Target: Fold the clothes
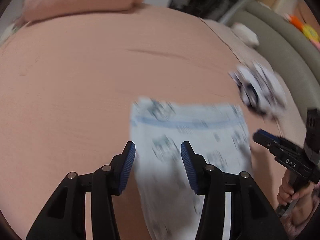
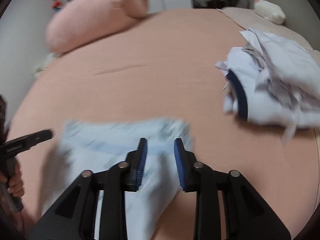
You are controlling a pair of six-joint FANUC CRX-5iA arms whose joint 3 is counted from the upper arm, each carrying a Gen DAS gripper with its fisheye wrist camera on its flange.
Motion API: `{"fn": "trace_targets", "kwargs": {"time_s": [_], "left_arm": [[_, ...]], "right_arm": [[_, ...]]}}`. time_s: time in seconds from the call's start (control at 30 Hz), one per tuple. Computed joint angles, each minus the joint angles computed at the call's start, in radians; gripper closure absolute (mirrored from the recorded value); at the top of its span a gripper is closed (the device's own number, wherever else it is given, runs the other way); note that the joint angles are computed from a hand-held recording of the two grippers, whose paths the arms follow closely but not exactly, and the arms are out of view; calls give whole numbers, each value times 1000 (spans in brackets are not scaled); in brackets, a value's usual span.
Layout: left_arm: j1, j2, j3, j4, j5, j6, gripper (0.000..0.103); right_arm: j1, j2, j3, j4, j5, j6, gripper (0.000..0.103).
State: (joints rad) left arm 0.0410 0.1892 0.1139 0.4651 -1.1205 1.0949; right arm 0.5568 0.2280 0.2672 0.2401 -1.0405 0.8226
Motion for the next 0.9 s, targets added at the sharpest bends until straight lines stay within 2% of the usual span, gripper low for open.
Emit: {"fn": "trace_targets", "kwargs": {"time_s": [0.07,0.13,0.2,0.27,0.3,0.37,0.4,0.43,0.5,0.53,0.6,0.7,0.77,0.83,0.9], "left_arm": [[-17,-58,-66,-37,-31,-27,53],[-23,-105,-137,-35,-56,-53,53],[-32,-165,-199,-83,-59,-58,53],[-38,-227,-247,-150,-49,-82,53],[-38,-259,-264,-192,-36,-107,52],[-47,-276,-255,-260,-27,-82,51],[-39,-285,-247,-299,-36,-34,51],[-23,-295,-245,-325,-43,4,49],[53,-325,-284,-249,-60,40,49],[107,-341,-324,-146,-81,17,50],[135,-387,-382,-50,-81,-49,50],[70,-436,-424,-27,-49,-147,49],[17,-430,-406,-102,-41,-115,49],[-15,-421,-379,-202,-55,-70,48],[-31,-423,-359,-271,-76,-44,48]], "right_arm": [[69,-63,-64,-9,-20,-15,67],[121,-87,-96,-45,-66,-34,67],[169,-112,-139,-68,-71,-72,67],[232,-131,-195,11,-62,-122,67],[262,-131,-211,59,-78,-134,66],[315,-119,-228,144,-126,-158,66],[320,-123,-248,165,-146,-169,62],[323,-159,-278,163,-167,-202,52],[323,-243,-328,139,-191,-277,51],[314,-283,-342,118,-188,-311,51],[333,-333,-376,120,-165,-377,51],[341,-354,-379,118,-117,-331,51],[335,-345,-384,101,-68,-283,51],[252,-286,-399,81,-6,-197,53],[261,-296,-419,65,-52,-178,54]]}}
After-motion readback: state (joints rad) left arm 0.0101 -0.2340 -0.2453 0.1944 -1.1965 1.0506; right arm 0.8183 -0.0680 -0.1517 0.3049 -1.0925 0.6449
